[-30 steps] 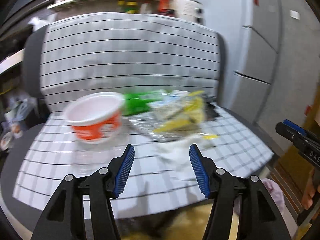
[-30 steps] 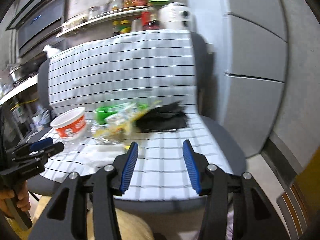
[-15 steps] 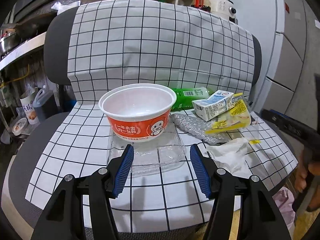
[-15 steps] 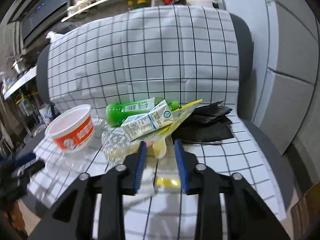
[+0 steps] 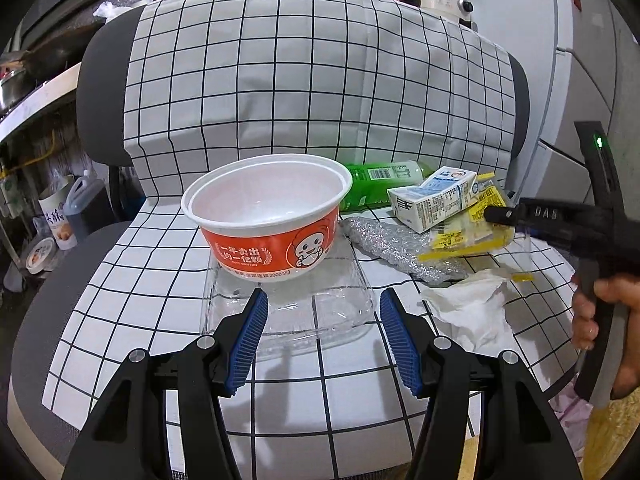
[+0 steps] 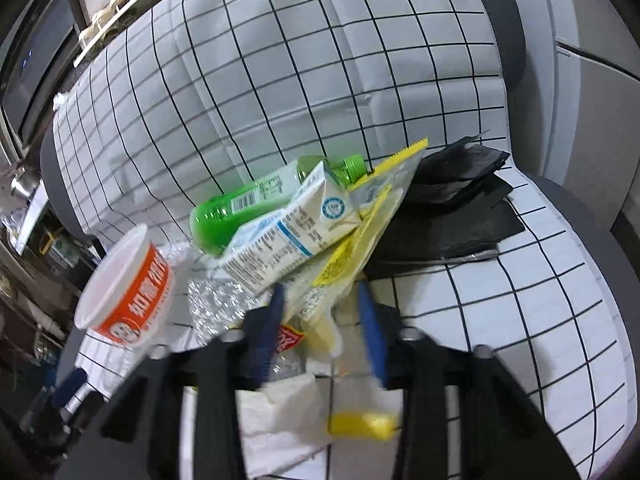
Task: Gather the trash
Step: 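Grasp the yellow-labelled plastic packet with the right tool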
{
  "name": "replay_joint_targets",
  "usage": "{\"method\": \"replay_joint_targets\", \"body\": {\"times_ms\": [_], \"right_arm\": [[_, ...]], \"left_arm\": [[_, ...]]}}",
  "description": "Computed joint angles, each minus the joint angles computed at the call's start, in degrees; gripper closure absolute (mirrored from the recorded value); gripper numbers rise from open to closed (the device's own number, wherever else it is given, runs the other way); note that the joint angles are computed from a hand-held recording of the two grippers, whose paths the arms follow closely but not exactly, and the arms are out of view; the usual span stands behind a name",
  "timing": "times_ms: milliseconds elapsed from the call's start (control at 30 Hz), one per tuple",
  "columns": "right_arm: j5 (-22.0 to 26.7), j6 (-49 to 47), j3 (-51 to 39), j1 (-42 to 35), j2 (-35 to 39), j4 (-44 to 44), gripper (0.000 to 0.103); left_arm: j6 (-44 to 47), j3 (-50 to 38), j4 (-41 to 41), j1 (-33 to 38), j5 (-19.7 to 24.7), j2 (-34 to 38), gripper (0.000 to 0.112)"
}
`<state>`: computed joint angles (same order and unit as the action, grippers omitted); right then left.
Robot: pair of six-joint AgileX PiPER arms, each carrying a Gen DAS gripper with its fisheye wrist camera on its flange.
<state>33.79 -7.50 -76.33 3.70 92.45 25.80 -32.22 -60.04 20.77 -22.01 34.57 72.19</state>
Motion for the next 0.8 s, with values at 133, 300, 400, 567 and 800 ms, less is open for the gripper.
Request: {"method": "replay_joint_targets", "body": {"times_ms": [133,300,400,567,800], "right_arm": [[1.04,-1.12,-0.08,-1.11,-2.24,2.23,0.097],[7.17,-9.34,2.04,-4.12,-7.6,9.63,0.098],[9.88,-13.06,5.1,-5.32,-12.47,11.88,0.098],[9.34,-13.0,10.96,-8.45,-22.25,9.92,0.098],[6.57,-16.23,20.85,-15.23,-33.73,6.35,0.098]], "left_arm": [[-1.28,0.54,1.11,-1.22,0.62,-1.07,0.053],[-3.11,1.11,2.7,-3.34,1.5,-2.9,0.053],[-4.22,1.1,3.82,-4.77,2.11,-3.71,0.053],[-5.72,1.15,5.21,-7.5,3.13,-4.96,0.052],[-4.91,1.6,3.55,-12.18,1.93,-4.2,0.048]]}}
